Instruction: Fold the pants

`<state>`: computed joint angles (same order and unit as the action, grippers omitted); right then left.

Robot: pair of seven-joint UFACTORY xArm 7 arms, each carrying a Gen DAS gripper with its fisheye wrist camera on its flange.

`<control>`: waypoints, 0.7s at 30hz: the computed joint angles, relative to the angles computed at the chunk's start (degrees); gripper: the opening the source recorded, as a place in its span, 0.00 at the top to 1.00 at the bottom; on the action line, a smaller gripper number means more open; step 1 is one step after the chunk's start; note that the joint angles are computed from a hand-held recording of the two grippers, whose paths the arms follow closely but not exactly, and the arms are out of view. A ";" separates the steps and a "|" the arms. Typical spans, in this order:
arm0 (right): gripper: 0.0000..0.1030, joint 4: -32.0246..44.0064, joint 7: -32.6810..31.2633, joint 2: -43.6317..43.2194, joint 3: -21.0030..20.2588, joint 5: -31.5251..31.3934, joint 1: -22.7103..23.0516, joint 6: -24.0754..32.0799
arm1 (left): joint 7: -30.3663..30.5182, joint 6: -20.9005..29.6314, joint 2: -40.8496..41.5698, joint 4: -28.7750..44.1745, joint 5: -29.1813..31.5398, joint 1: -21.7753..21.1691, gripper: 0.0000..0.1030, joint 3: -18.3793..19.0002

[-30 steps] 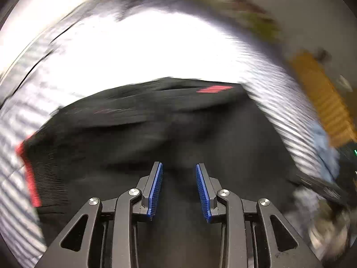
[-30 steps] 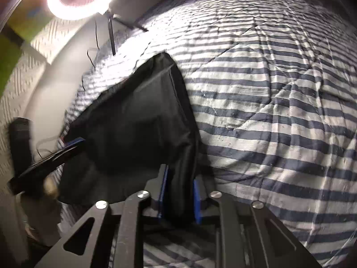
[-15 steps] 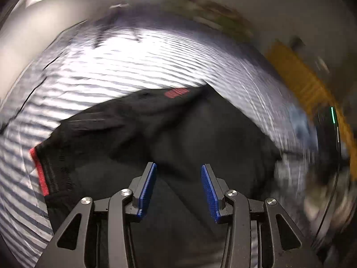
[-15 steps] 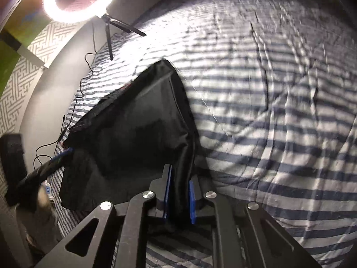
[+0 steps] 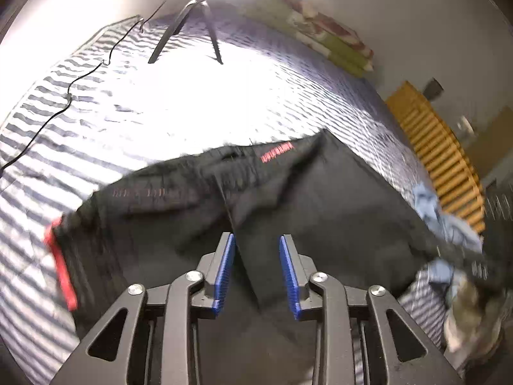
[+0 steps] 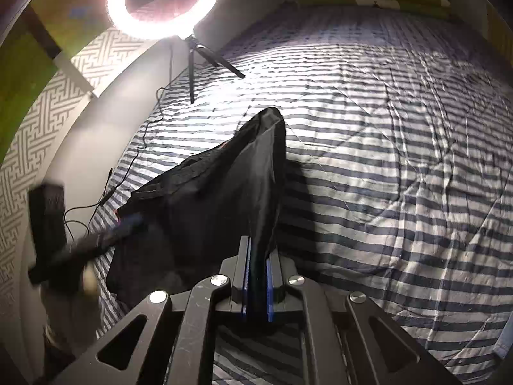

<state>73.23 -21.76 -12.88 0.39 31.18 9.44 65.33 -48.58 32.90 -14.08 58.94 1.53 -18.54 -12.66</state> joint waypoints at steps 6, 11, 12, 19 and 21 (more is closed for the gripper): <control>0.93 0.38 -0.34 0.50 0.21 -0.56 0.24 -0.12 | -1.36 4.16 10.61 6.01 4.27 -0.17 0.76 0.37; 0.93 0.53 -1.31 0.58 -0.26 0.30 -0.15 0.67 | -1.48 1.12 8.27 5.94 3.98 -1.26 0.76 0.71; 0.93 0.40 -1.35 0.43 -0.22 0.48 -0.16 0.69 | -0.62 1.40 9.20 7.29 4.08 -1.45 0.76 0.66; 0.93 0.69 -2.02 0.25 -0.39 1.28 -0.20 1.55 | 0.58 7.07 19.85 17.08 7.53 -3.38 0.83 2.79; 0.93 0.46 -1.79 0.03 -0.04 0.81 -0.17 1.01 | -0.20 7.74 18.18 16.82 6.68 -3.51 0.83 2.99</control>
<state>73.69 -23.54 -12.85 0.35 31.99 9.27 66.34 -48.79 40.63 4.10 75.76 8.22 -22.05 -9.67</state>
